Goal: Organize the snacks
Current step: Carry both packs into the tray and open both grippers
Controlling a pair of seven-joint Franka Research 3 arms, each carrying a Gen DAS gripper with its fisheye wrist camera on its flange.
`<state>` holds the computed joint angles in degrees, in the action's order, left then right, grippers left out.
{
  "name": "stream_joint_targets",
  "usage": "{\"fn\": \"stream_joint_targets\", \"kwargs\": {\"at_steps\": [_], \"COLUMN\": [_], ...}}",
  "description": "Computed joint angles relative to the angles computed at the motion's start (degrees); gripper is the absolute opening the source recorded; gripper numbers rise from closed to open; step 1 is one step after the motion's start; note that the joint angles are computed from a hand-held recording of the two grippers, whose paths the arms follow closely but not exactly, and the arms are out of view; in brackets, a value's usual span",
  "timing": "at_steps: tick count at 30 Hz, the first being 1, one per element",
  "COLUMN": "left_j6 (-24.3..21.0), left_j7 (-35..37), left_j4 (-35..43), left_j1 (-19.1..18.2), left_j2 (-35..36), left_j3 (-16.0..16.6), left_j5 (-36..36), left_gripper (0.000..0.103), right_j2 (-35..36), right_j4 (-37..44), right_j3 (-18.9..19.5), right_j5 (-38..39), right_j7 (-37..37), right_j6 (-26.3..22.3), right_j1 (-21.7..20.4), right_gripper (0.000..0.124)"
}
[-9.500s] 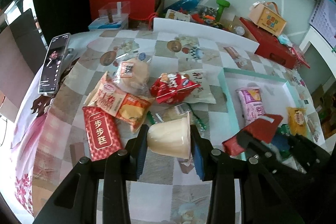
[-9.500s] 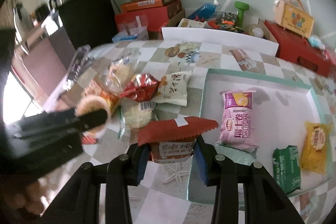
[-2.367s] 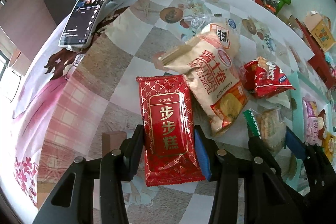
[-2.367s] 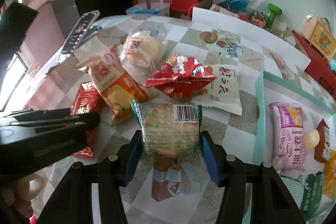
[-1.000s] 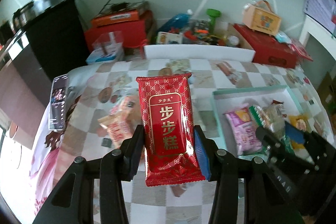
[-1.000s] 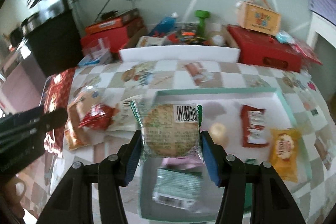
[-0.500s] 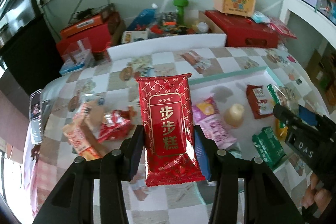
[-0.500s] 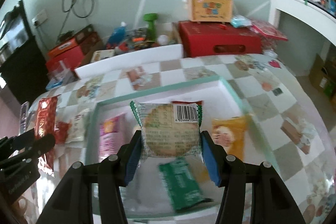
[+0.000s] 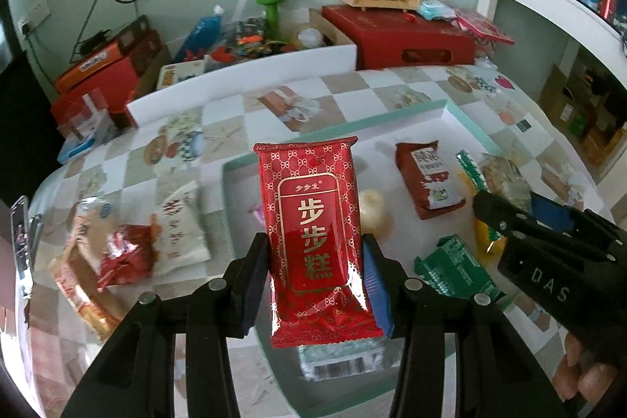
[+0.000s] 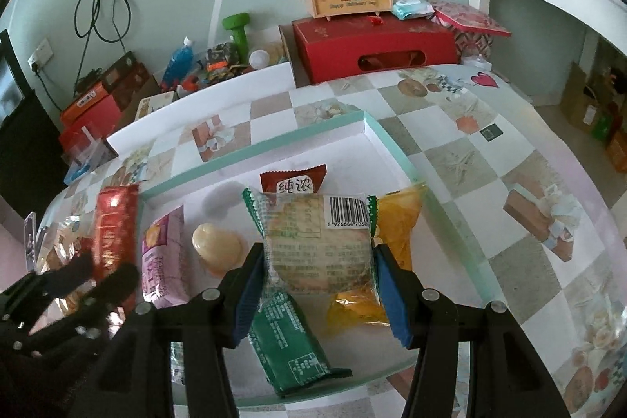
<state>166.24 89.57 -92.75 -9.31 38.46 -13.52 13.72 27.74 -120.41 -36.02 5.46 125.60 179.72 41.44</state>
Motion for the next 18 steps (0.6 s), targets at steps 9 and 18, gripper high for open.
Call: {"fn": "stream_joint_targets", "kwargs": {"at_steps": [9, 18], "left_j6": [0.85, 1.51], "left_j7": [1.51, 1.04], "left_j4": [0.23, -0.82], "left_j1": [-0.72, -1.66], "left_j2": [1.03, 0.19], "left_j3": [-0.48, 0.33], "left_j5": [0.86, 1.83], "left_gripper": [0.049, 0.055], "right_j2": [0.35, -0.07], "right_j4": [0.55, 0.54], "right_j3": [0.19, 1.96], "right_j5": [-1.31, -2.07], "right_j7": [0.6, 0.6], "right_j6": [-1.21, -0.88], "right_j1": [-0.61, -2.4], "right_gripper": [0.058, 0.058]}}
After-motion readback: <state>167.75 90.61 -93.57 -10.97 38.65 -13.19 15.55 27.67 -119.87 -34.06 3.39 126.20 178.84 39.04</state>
